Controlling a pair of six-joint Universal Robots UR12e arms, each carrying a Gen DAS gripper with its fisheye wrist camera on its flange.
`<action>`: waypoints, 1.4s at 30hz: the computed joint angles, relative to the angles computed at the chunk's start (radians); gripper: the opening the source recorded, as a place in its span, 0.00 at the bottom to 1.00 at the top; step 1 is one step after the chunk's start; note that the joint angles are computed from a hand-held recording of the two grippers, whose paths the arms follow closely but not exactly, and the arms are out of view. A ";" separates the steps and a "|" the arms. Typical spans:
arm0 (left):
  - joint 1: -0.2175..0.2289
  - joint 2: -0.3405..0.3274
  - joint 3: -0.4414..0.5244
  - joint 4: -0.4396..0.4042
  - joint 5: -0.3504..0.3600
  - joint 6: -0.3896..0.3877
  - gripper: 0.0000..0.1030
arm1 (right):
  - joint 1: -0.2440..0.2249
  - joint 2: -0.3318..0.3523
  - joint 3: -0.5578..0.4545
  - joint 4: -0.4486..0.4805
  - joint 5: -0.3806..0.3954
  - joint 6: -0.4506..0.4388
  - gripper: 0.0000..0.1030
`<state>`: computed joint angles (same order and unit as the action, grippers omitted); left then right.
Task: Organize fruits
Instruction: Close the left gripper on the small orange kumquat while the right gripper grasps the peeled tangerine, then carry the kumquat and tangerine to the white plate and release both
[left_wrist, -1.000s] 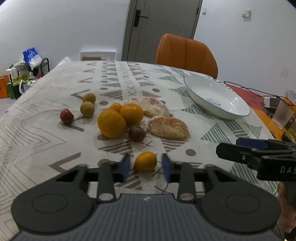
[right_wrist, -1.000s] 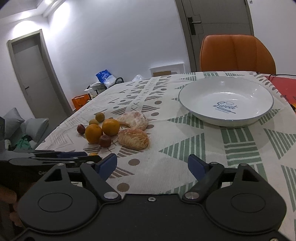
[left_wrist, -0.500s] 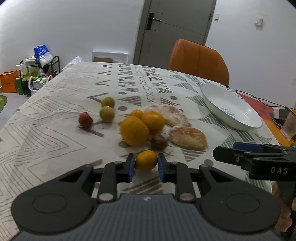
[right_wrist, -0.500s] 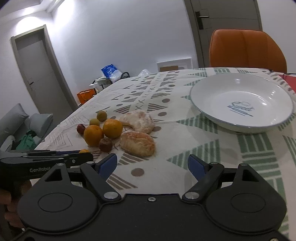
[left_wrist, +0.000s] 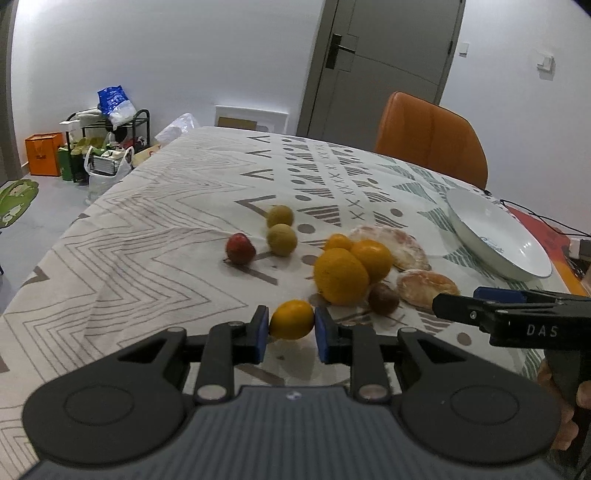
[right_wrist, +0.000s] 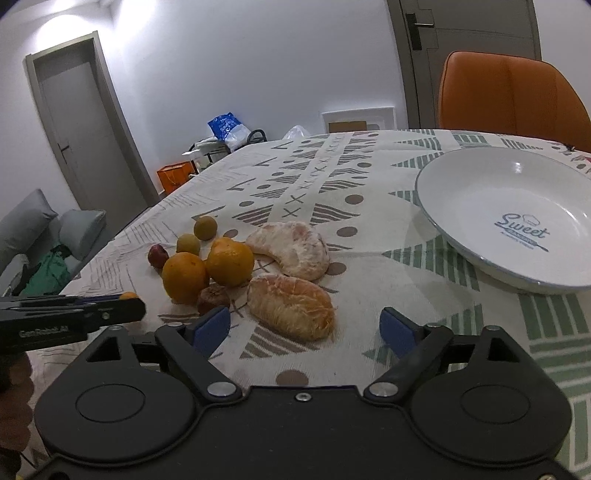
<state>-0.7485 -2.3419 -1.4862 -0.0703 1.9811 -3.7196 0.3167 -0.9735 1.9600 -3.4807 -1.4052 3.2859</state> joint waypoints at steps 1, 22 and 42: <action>0.001 0.000 -0.001 0.000 0.000 -0.002 0.24 | 0.001 0.002 -0.004 0.005 -0.003 -0.003 0.88; 0.016 0.015 -0.046 0.061 -0.013 -0.052 0.24 | 0.022 0.043 -0.079 0.045 -0.018 -0.134 0.77; 0.003 0.008 -0.023 0.058 -0.012 -0.020 0.24 | 0.018 0.018 -0.025 0.000 0.016 -0.175 0.31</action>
<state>-0.7455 -2.3339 -1.5090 -0.0123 1.9695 -3.7395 0.3344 -0.9551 1.9346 -3.4804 -1.3888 3.1109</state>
